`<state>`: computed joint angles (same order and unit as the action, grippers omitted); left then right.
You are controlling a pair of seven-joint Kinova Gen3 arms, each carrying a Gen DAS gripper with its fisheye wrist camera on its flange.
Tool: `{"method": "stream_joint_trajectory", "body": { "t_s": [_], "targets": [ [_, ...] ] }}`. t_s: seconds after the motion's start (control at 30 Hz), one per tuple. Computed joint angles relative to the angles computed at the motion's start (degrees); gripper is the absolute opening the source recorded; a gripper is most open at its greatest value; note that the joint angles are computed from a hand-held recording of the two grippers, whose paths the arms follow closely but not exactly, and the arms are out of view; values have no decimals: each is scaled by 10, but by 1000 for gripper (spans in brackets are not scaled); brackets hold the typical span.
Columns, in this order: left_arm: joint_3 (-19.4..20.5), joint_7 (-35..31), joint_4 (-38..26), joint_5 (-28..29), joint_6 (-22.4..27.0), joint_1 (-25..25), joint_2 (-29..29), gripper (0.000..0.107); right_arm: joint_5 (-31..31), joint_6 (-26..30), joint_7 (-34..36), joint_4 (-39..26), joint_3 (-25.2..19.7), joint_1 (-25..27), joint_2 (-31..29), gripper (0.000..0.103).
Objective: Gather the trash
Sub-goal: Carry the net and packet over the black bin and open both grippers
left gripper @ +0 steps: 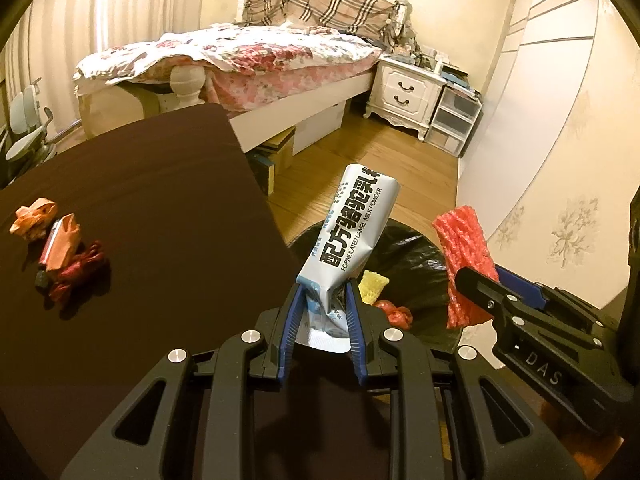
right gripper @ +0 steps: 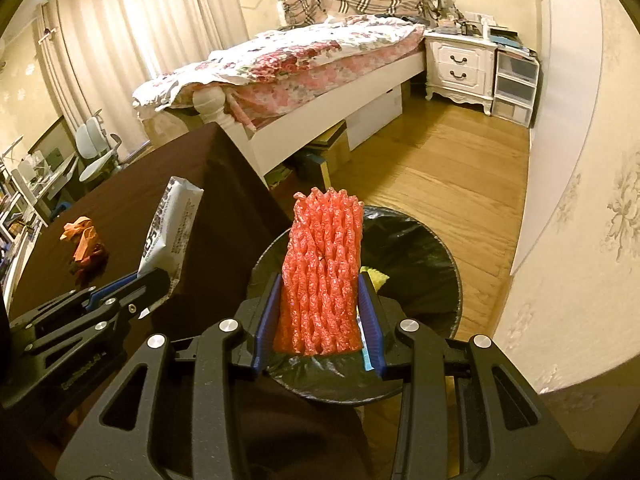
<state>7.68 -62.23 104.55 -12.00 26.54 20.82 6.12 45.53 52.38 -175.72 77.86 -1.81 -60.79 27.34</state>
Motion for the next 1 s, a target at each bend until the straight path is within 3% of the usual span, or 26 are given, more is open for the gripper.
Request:
{"method": "stream_joint_trajectory", "body": {
  "t_s": [0.7,0.77,0.8,0.83,0.93,1.0],
  "targets": [
    [-19,52,-39,-62,21,51,43,25,5,-14,-30,21,6,16,-1,38],
    [-19,55,-43,-63,24,51,45,25,4,-13,-31,20,6,17,1,40],
    [-16,50,-43,-59,26,49,46,26,5,-14,-34,21,6,17,1,48],
    [-16,50,-44,-60,27,50,46,31,7,-15,-38,24,8,16,0,54],
    [-23,70,-36,-75,19,57,39,54,7,-8,-39,21,7,16,2,57],
    [-24,80,-33,-82,15,58,35,62,5,-1,-41,20,8,16,3,61]
  ]
}}
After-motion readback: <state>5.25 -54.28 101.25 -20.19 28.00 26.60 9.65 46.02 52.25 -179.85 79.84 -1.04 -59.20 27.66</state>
